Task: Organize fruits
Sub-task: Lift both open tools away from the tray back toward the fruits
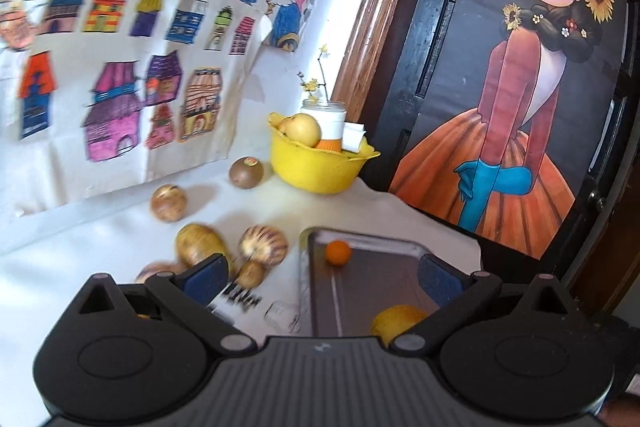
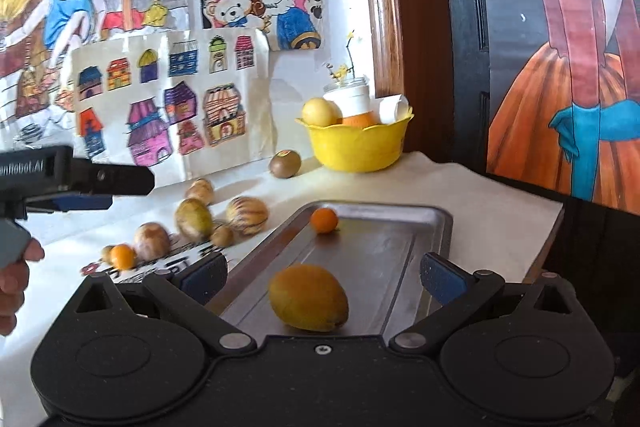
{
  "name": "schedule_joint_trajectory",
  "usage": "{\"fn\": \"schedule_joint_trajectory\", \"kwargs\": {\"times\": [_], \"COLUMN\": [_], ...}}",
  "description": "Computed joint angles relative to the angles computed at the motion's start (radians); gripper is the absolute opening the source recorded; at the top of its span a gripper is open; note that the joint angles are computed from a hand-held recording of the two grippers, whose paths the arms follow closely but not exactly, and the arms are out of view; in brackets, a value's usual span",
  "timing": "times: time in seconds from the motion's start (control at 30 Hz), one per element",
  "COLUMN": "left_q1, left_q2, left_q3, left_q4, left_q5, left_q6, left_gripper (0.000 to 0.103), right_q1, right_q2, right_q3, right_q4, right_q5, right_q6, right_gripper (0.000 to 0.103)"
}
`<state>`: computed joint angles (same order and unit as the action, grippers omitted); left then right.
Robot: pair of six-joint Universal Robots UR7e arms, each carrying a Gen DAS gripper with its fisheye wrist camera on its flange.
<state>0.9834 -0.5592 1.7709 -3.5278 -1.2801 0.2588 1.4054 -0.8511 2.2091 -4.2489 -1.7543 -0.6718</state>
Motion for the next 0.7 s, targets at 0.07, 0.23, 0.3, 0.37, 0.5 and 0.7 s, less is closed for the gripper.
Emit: {"fn": "schedule_joint_trajectory", "kwargs": {"times": [0.07, 0.23, 0.3, 0.37, 0.5, 0.7], "left_q1": [0.001, 0.001, 0.003, 0.005, 0.009, 0.019], "left_q2": [-0.019, -0.054, -0.065, -0.075, -0.09, -0.104], "left_q3": [0.059, 0.186, 0.225, 0.263, 0.324, 0.39], "left_q4": [-0.06, -0.2, -0.239, -0.27, -0.31, -0.345], "left_q5": [0.009, 0.035, 0.041, 0.049, 0.065, 0.089], "left_q6": [0.014, 0.056, 0.067, 0.072, 0.093, 0.095], "left_gripper": [0.103, 0.103, 0.103, 0.103, 0.103, 0.103], "right_q1": [0.004, 0.015, 0.022, 0.03, 0.044, 0.07], "right_q2": [0.007, 0.042, 0.062, 0.087, 0.141, 0.218], "right_q3": [0.033, 0.108, 0.131, 0.15, 0.176, 0.19], "right_q4": [-0.032, -0.133, -0.171, -0.21, -0.278, -0.345], "right_q5": [-0.001, -0.009, -0.021, -0.035, -0.053, -0.085], "right_q6": [0.003, 0.025, 0.031, 0.029, 0.014, 0.0], "right_gripper": [0.102, 0.102, 0.102, 0.102, 0.102, 0.102]}}
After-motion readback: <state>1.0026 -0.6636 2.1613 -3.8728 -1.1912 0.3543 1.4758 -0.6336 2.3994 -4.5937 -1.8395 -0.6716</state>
